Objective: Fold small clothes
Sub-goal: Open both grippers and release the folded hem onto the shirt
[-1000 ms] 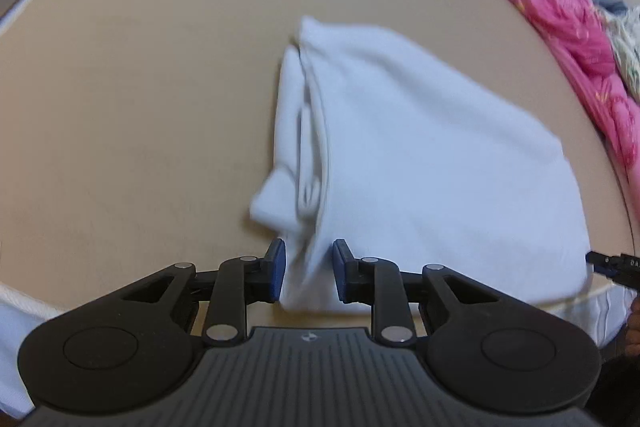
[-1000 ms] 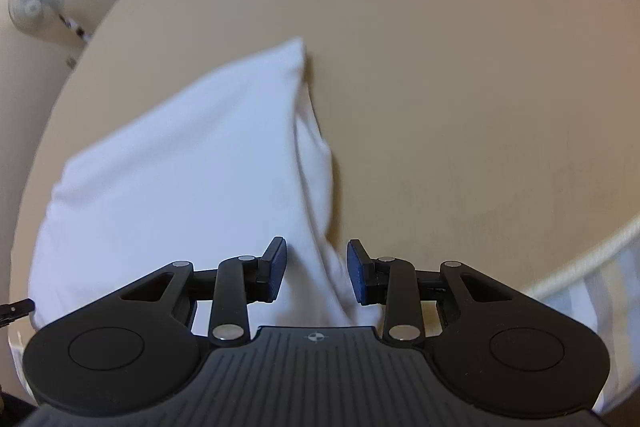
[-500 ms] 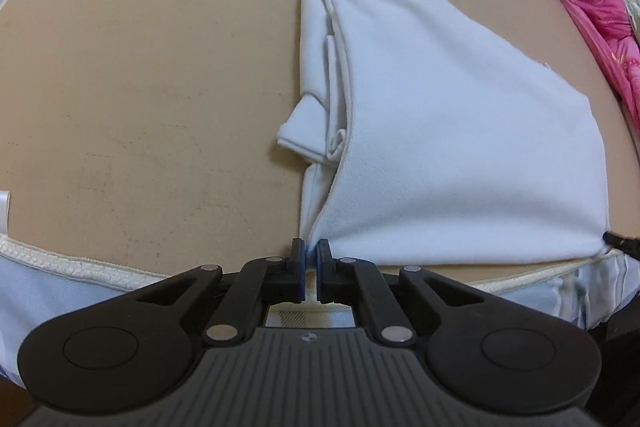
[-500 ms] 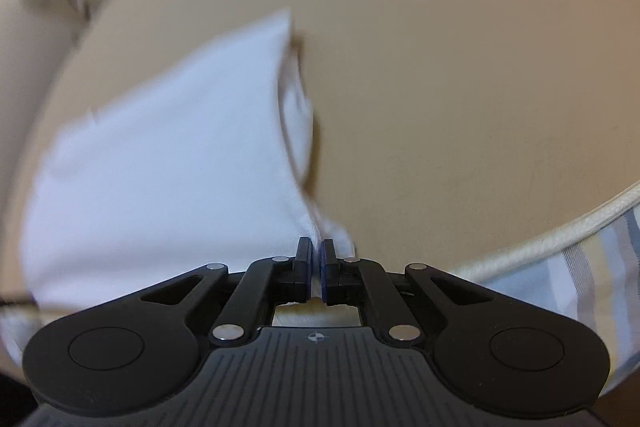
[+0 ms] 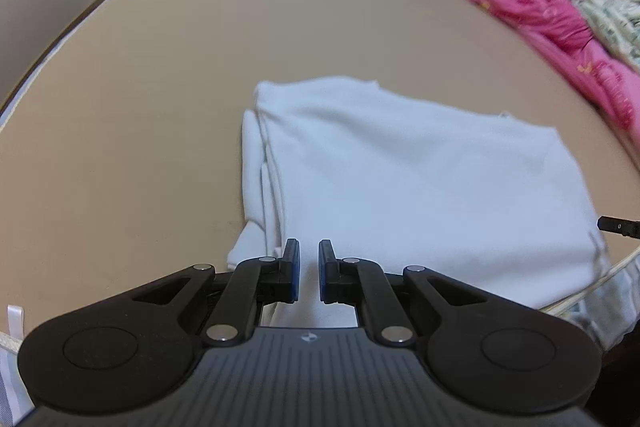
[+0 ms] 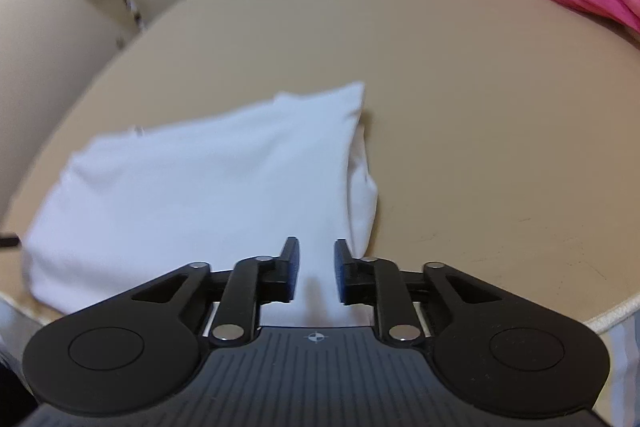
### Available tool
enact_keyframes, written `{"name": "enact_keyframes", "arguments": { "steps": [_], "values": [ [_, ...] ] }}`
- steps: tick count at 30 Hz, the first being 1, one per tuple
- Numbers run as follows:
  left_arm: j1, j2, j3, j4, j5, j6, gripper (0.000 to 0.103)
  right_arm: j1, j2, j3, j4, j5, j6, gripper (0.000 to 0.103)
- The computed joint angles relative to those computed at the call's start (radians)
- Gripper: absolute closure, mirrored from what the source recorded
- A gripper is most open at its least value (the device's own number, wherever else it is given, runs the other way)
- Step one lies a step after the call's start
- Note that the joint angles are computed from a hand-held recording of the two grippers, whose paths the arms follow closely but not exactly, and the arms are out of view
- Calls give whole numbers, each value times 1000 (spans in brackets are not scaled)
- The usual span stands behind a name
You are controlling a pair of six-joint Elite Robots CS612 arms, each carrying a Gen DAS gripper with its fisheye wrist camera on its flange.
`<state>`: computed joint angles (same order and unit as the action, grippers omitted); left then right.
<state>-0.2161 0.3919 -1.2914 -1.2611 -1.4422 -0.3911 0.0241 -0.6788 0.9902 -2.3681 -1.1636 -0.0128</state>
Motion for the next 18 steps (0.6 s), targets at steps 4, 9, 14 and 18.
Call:
{"name": "enact_keyframes", "arguments": {
  "steps": [4,9,14,18],
  "values": [
    [7,-2,17,44,4,-2,95,20,21,-37,93,-82,-36,81],
    [8,-1,24,67,13,11,95,25,44,-71,128,-132,-18,71],
    [18,7,2,37,-9,-30,95,19,26,-24,-16,-98,37,71],
    [30,-12,40,118,-34,-58,78,33,55,-83,116,-187,-13,67]
  ]
}}
